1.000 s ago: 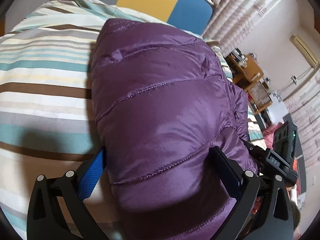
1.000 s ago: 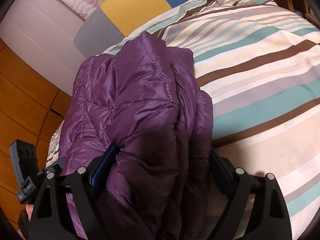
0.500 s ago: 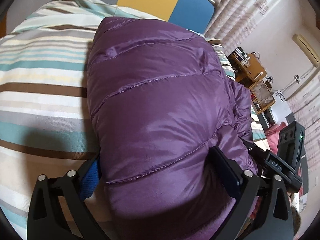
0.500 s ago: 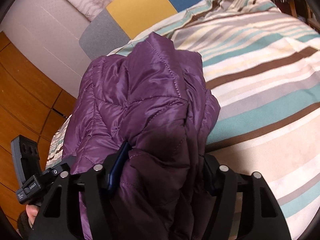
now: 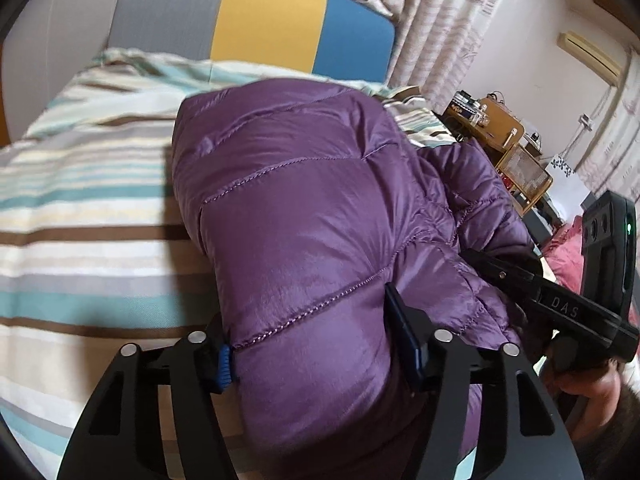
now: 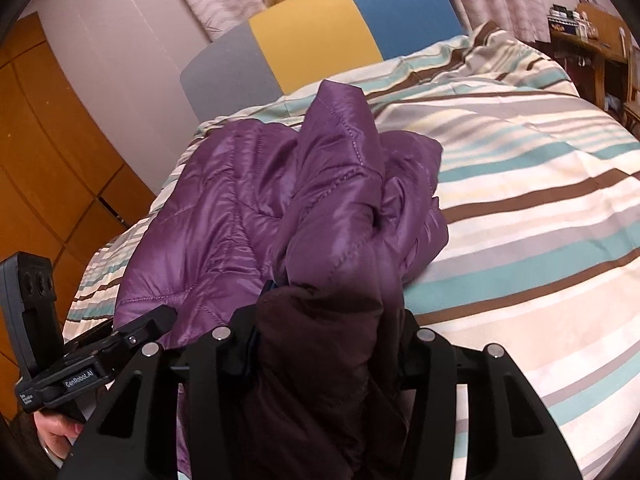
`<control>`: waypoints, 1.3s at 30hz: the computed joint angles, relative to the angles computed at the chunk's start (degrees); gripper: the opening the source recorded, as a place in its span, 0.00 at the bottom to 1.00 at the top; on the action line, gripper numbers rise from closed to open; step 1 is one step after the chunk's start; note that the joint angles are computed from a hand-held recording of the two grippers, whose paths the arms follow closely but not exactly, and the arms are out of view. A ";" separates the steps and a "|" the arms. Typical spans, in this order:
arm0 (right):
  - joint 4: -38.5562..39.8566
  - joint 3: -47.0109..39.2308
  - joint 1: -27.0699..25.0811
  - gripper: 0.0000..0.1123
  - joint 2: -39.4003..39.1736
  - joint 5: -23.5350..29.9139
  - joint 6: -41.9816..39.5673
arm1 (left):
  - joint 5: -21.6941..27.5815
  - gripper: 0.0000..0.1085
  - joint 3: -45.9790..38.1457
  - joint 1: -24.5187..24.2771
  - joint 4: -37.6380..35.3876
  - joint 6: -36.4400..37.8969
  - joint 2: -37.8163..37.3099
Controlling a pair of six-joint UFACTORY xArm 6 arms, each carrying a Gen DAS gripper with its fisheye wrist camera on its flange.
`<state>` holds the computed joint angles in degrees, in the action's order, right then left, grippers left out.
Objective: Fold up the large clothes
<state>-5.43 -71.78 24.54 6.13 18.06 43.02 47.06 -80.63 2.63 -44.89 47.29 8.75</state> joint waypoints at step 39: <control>-4.12 -50.36 13.33 0.52 36.52 14.19 -8.45 | -10.96 0.73 3.79 16.28 -5.97 7.01 -0.19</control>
